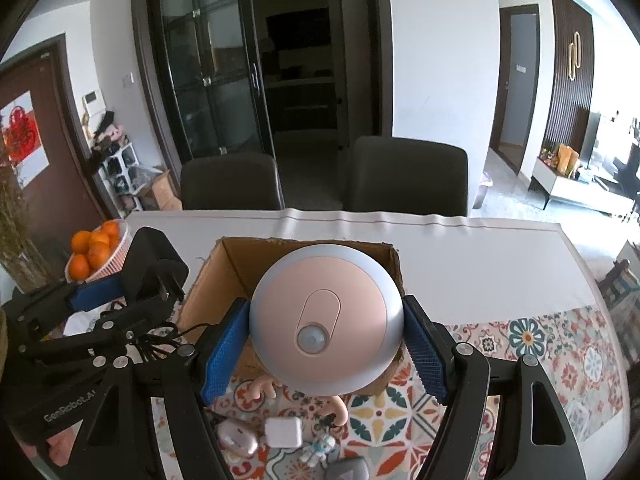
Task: Organize rigid objects
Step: 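Carry the adapter with the left tool into the box while the right tool carries the night light there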
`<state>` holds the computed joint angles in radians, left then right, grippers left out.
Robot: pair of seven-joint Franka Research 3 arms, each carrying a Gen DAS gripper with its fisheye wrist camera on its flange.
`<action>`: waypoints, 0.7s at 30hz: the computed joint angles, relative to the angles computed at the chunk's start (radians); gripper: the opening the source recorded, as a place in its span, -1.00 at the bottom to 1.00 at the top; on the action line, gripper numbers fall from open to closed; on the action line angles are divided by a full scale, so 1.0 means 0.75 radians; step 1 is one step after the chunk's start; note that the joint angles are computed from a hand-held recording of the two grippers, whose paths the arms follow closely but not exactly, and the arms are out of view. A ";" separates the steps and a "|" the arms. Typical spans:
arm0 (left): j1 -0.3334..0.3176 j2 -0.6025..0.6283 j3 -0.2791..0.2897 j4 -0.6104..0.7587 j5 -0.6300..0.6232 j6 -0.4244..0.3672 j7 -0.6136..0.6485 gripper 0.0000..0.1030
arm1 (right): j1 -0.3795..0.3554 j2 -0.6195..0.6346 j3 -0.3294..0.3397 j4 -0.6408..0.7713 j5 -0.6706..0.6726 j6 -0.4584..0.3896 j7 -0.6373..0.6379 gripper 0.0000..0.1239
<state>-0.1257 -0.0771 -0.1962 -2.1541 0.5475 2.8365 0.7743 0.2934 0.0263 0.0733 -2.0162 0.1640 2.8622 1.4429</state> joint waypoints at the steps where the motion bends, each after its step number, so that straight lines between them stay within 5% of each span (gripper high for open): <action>1: 0.000 0.018 0.004 0.022 -0.013 -0.011 0.017 -0.07 | -0.002 0.018 -0.002 0.027 -0.003 -0.022 -0.003 0.21; 21: -0.005 0.349 0.019 0.390 -0.409 -0.266 0.378 -0.06 | -0.005 0.405 -0.038 0.565 -0.002 -0.486 -0.004 0.21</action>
<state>-0.1298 0.1848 -0.1818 -1.8613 0.2408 2.6367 1.0576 0.2896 0.3300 0.0451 -1.5928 0.1627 2.4975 1.4398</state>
